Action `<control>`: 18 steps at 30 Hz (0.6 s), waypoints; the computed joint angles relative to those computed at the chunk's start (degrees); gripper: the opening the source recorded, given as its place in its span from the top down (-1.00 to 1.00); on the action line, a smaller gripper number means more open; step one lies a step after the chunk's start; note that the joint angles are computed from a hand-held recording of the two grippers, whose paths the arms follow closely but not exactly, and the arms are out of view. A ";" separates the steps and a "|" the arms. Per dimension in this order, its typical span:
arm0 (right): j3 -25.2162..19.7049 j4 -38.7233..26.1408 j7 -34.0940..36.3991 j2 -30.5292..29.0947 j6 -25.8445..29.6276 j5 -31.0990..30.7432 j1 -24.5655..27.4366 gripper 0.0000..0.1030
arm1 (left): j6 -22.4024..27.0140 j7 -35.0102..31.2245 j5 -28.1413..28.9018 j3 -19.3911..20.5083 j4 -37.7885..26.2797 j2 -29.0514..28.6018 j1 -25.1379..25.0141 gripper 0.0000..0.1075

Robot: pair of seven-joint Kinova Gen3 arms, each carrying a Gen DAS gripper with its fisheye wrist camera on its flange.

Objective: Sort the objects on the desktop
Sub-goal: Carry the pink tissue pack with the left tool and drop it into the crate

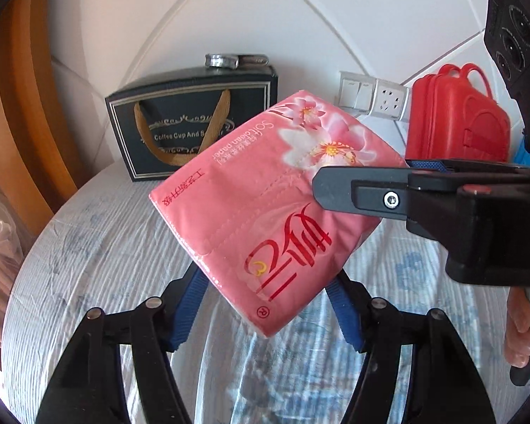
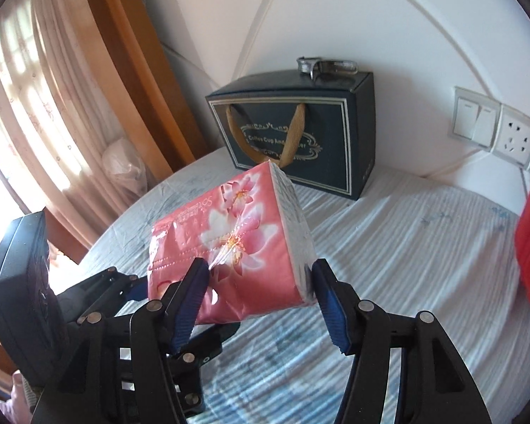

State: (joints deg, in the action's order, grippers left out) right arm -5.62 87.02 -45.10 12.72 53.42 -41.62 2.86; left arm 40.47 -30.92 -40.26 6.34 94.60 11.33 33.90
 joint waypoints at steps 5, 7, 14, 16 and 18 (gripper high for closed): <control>2.71 3.38 -3.21 -10.41 1.93 0.45 0.15 -0.16 | 3.77 1.89 -2.77 3.72 0.45 -6.33 2.77 -0.22; 4.48 4.31 -5.45 -15.04 2.85 1.75 -0.64 -0.16 | 5.11 2.15 -3.67 6.20 0.26 -8.62 3.20 -0.22; 11.84 4.96 -12.46 -29.00 8.76 5.70 -1.23 -0.15 | 12.57 1.72 -7.25 15.60 -5.46 -11.23 6.59 -0.22; 14.99 3.82 -13.59 -31.78 11.70 6.60 -1.43 -0.15 | 14.82 2.69 -9.04 17.61 -7.71 -10.83 8.87 -0.22; 17.87 3.07 -14.34 -34.78 13.89 7.92 -1.70 -0.15 | 17.44 3.86 -11.12 19.34 -10.57 -9.60 11.87 -0.22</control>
